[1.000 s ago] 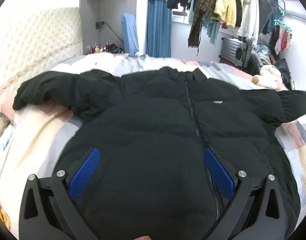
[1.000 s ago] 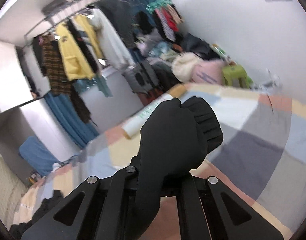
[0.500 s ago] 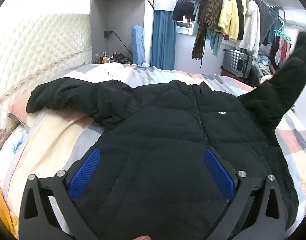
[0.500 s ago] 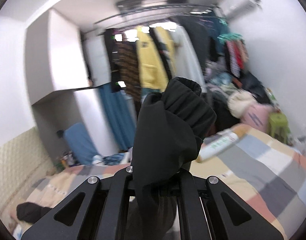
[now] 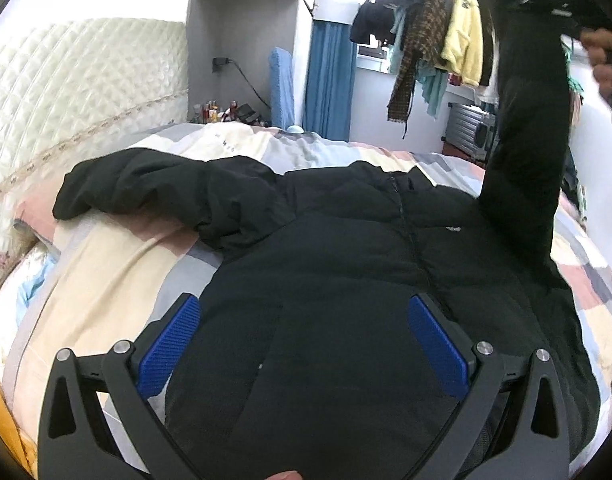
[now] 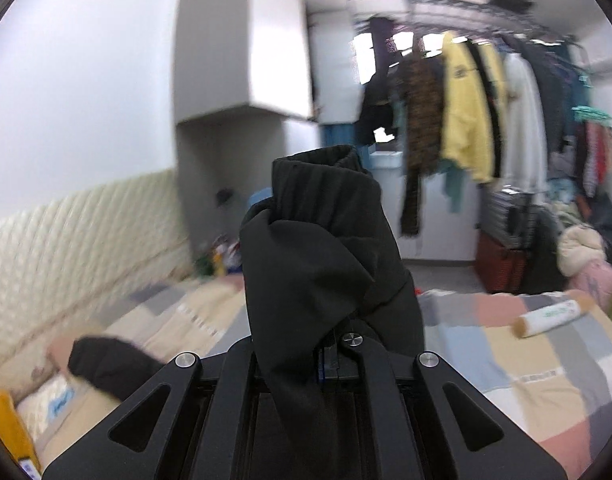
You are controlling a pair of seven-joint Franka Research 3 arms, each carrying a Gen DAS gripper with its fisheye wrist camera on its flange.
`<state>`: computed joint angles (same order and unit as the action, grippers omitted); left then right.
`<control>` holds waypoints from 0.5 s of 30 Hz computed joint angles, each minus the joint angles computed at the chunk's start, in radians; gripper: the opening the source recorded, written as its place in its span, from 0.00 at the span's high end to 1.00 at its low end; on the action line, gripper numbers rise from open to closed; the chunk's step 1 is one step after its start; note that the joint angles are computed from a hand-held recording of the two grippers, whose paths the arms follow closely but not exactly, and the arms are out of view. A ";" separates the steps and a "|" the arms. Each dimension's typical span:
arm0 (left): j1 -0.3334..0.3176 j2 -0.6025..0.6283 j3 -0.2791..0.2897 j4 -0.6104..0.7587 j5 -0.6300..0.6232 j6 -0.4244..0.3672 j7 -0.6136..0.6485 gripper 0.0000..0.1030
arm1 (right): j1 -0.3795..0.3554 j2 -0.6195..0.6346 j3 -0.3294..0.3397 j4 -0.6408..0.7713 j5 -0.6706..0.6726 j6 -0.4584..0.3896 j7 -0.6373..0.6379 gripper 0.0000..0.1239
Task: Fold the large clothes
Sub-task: 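Carry the held sleeve across the jacket body toward the other sleeve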
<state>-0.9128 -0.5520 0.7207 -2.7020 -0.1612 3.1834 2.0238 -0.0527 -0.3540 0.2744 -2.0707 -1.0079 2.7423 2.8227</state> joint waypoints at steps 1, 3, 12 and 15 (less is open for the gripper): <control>-0.004 0.002 0.010 0.002 -0.004 0.008 -0.001 0.00 | 0.004 0.036 0.011 0.014 -0.006 0.008 0.001 0.97; -0.011 0.007 0.032 0.008 -0.007 0.014 -0.006 0.00 | 0.033 0.133 0.025 0.071 -0.017 -0.001 0.001 0.96; -0.148 0.019 0.212 0.078 -0.087 -0.035 0.038 0.00 | 0.209 0.516 -0.006 0.269 0.024 -0.019 -0.117 0.96; -0.172 0.047 0.230 0.084 -0.105 -0.007 0.054 0.00 | 0.248 0.609 -0.037 0.308 0.040 -0.006 -0.135 0.95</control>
<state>-1.0852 -0.5049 0.9505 -2.6179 -0.2657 3.1769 2.0777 0.1957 0.2549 0.2376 -1.7630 -0.9681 2.7363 2.6879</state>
